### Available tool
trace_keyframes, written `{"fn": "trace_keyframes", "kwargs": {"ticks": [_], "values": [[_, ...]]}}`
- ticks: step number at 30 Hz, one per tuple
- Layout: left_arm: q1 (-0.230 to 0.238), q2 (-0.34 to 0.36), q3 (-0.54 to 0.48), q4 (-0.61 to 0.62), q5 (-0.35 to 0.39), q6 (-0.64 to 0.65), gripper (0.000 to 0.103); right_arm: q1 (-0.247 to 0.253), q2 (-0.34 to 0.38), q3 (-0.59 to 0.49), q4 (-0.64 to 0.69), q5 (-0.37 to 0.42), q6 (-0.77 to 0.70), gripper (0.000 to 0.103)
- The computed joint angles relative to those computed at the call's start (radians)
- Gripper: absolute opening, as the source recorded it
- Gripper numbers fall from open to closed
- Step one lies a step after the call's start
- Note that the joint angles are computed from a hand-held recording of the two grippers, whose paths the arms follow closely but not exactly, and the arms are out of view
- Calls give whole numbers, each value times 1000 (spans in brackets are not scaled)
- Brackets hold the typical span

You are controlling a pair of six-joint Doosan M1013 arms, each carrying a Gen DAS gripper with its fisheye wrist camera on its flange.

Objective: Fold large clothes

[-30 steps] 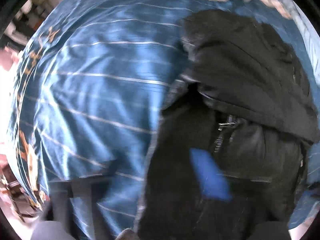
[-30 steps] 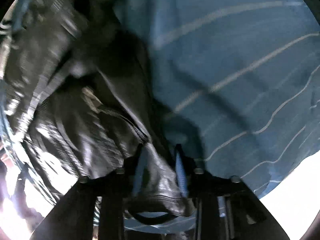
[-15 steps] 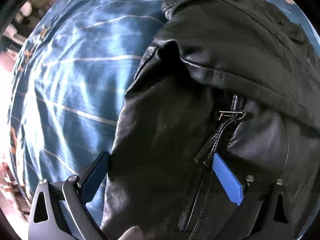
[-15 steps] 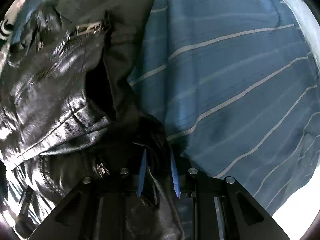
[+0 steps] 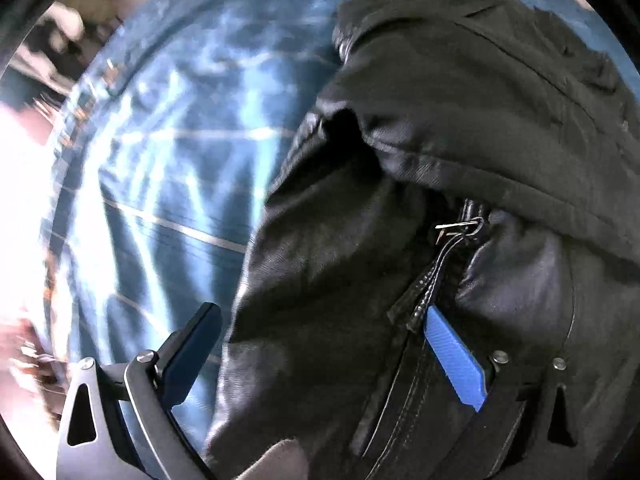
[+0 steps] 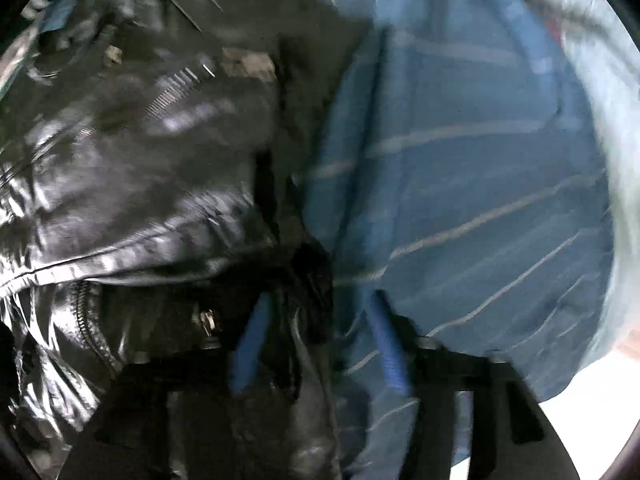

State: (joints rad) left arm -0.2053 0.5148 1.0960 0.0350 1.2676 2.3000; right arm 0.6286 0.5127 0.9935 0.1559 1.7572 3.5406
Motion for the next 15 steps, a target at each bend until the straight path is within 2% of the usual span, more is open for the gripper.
{"fn": "trace_keyframes", "kwargs": {"ticks": [2, 4, 5, 6, 10, 13, 15], "values": [[-18, -37, 50, 55, -75, -4, 103, -2, 13, -15, -16, 4, -61, 67], [-29, -61, 80, 73, -107, -17, 103, -10, 33, -14, 14, 29, -140, 65], [-35, -77, 100, 88, -124, -31, 103, -12, 47, -19, 23, 66, -165, 66], [-40, -91, 118, 104, -140, -48, 103, -8, 43, -6, 6, 54, -176, 66], [-75, -150, 187, 201, -197, -132, 103, -9, -8, 55, -7, -72, -190, 66], [-109, -218, 247, 281, -226, -192, 103, 3, -144, 214, -19, -337, -132, 68], [-137, -278, 303, 349, -247, -222, 103, 14, -204, 270, -36, -426, -109, 68]]}}
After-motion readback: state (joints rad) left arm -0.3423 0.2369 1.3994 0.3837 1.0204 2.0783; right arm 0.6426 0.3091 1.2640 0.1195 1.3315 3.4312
